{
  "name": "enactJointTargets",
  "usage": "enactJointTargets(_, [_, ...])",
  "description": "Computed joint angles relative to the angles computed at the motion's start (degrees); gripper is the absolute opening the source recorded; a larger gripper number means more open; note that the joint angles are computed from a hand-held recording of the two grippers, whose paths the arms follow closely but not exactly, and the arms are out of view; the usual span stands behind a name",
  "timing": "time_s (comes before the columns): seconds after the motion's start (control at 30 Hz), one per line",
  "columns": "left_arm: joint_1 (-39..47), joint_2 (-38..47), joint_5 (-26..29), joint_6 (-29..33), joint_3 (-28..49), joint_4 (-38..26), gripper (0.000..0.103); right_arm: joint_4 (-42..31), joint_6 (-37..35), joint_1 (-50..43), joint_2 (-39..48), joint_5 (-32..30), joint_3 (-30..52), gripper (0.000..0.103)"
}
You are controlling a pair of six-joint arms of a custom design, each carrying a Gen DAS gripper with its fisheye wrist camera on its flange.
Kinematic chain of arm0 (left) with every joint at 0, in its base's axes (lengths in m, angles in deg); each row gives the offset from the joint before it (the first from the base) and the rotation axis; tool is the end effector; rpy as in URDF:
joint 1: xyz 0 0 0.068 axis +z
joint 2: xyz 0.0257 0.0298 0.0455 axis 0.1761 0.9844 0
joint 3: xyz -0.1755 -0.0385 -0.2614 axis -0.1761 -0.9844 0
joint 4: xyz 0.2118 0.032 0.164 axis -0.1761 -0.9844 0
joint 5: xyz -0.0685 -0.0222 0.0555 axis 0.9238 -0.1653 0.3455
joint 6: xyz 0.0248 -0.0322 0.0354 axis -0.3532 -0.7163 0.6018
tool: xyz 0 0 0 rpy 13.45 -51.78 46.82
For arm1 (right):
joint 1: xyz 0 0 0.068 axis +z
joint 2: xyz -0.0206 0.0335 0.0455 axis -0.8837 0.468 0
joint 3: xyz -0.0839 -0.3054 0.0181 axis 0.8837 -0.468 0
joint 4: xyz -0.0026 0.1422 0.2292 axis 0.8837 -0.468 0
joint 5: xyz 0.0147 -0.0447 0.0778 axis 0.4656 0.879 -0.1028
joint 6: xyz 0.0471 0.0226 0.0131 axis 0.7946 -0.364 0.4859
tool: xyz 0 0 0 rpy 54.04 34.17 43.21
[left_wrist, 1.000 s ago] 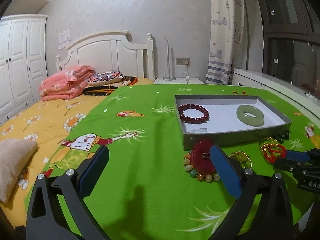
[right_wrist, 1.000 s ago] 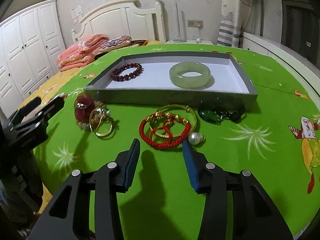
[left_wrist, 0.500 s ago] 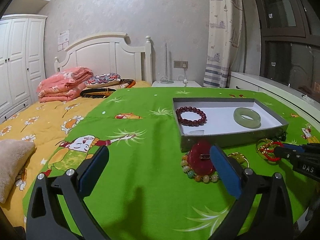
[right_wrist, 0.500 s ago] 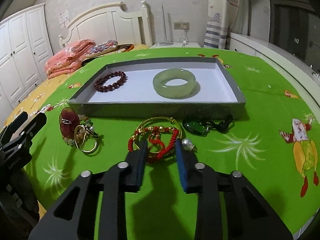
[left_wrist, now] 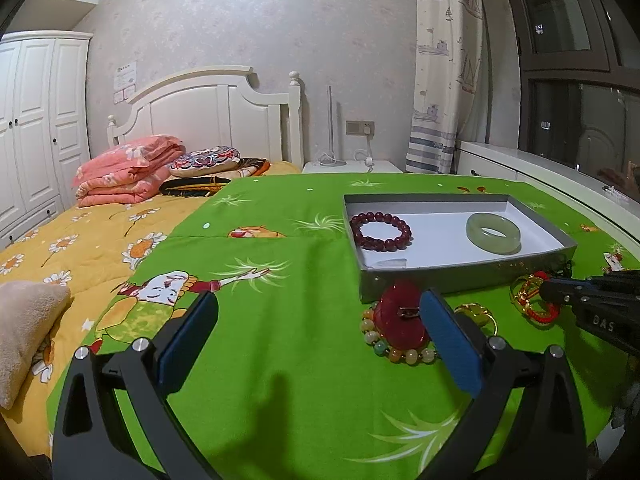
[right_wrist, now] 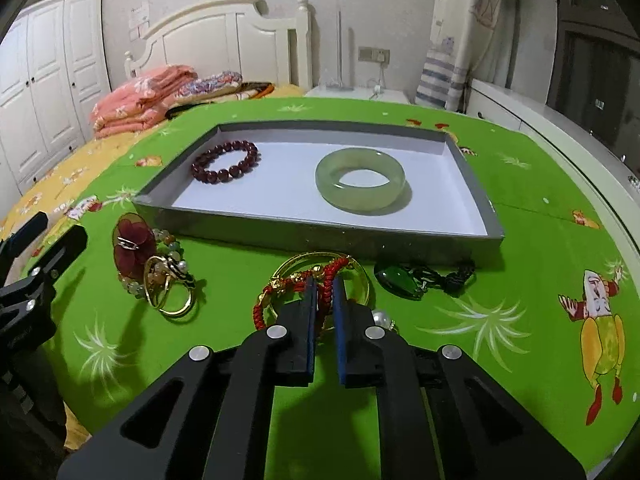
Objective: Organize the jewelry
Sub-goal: 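Grasp the red string bracelet with gold beads with the right tool, then lift the red string bracelet with the right tool while the left tool grasps a small gold ring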
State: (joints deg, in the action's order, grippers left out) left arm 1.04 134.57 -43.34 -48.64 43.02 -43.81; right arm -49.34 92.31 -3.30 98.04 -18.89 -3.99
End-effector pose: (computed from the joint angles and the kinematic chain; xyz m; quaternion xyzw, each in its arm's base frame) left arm 0.2045 -0.0371 0.1615 0.1374 0.8319 -0.0674 0.5334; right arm 0.1851 0.2599 0.1549 0.0727 0.9155 -0.0232 0.3950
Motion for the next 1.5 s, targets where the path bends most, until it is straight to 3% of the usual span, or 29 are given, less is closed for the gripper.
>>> enactJointTargets(0.3, [-0.1,0.1,0.2,1.4,0.3,-1.0,0.098,-1.2,-1.7,2.2,1.9,2.6,1.5,0.006])
enactJointTargets(0.47, [-1.8,-0.9,-0.1,3.7,1.2,-4.1,0.098,0.5,-1.0,2.5,0.3,2.8,-1.0,0.006])
enactJointTargets(0.63, [-4.3,-2.7,3.6,2.5,3.1,-11.7,0.094,6.4,-0.8,2.5,-3.0,3.4,-6.2,0.006])
enactJointTargets(0.7, [-7.9,-3.0,2.4,3.5,4.2,-14.8,0.083,6.5,-0.5,2.5,-3.5,3.7,-6.7,0.006])
enactJointTargets(0.83, [-13.0,-1.8,0.7,3.8,5.1,-16.8,0.075,6.8,0.1,2.6,-4.3,4.2,-7.7,0.006])
enactJointTargets(0.9, [-14.9,-0.7,0.1,3.7,6.1,-18.5,0.062,7.0,0.5,2.6,-4.7,4.4,-8.3,0.006])
enactJointTargets(1.17, [-20.7,4.1,-6.1,2.9,7.7,-17.6,0.036,9.8,0.1,2.6,-5.8,4.6,-10.2,0.006])
enactJointTargets(1.3, [-21.9,6.3,-7.5,2.8,8.7,-18.0,0.012,10.7,0.1,2.9,-5.9,4.8,-10.7,0.006])
enactJointTargets(1.5, [-22.8,5.3,-9.0,3.0,5.3,-12.5,0.005,10.8,-0.5,3.5,-5.6,5.6,-10.5,0.006])
